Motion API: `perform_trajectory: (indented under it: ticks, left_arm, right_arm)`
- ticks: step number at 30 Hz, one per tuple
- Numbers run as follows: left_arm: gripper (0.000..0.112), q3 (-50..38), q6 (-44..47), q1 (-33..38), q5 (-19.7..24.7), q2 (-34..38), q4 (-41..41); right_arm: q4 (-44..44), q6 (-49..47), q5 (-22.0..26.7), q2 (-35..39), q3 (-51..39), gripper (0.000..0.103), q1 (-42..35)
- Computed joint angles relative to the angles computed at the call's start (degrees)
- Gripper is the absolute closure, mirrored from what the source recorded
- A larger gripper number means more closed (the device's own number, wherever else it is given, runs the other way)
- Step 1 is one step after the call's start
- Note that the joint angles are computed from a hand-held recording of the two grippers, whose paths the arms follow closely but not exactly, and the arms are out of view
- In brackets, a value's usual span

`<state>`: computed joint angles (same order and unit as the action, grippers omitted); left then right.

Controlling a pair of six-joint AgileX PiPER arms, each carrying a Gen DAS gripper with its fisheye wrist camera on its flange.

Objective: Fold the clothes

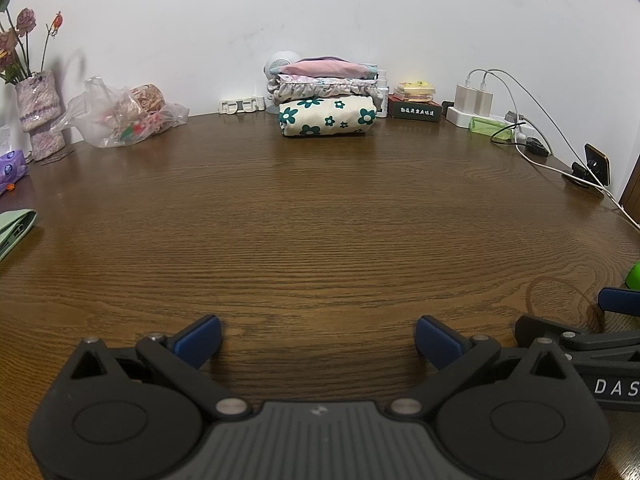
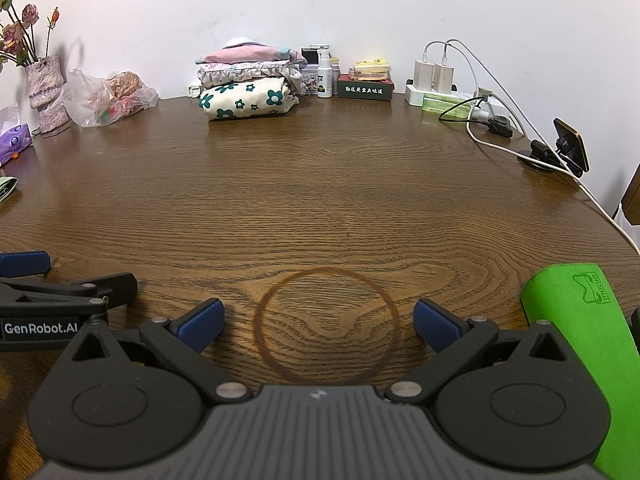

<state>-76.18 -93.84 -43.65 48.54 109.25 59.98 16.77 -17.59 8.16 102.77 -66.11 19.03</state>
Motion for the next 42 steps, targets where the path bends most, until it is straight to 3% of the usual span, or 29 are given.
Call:
perform_trajectory:
  ticks: [42]
  left_arm:
    - [0.009, -1.80, -0.11, -0.33, 0.28, 1.72, -0.09]
  right_arm:
    - [0.39, -0.37, -0.20, 0.10, 0.12, 0.001, 0.03]
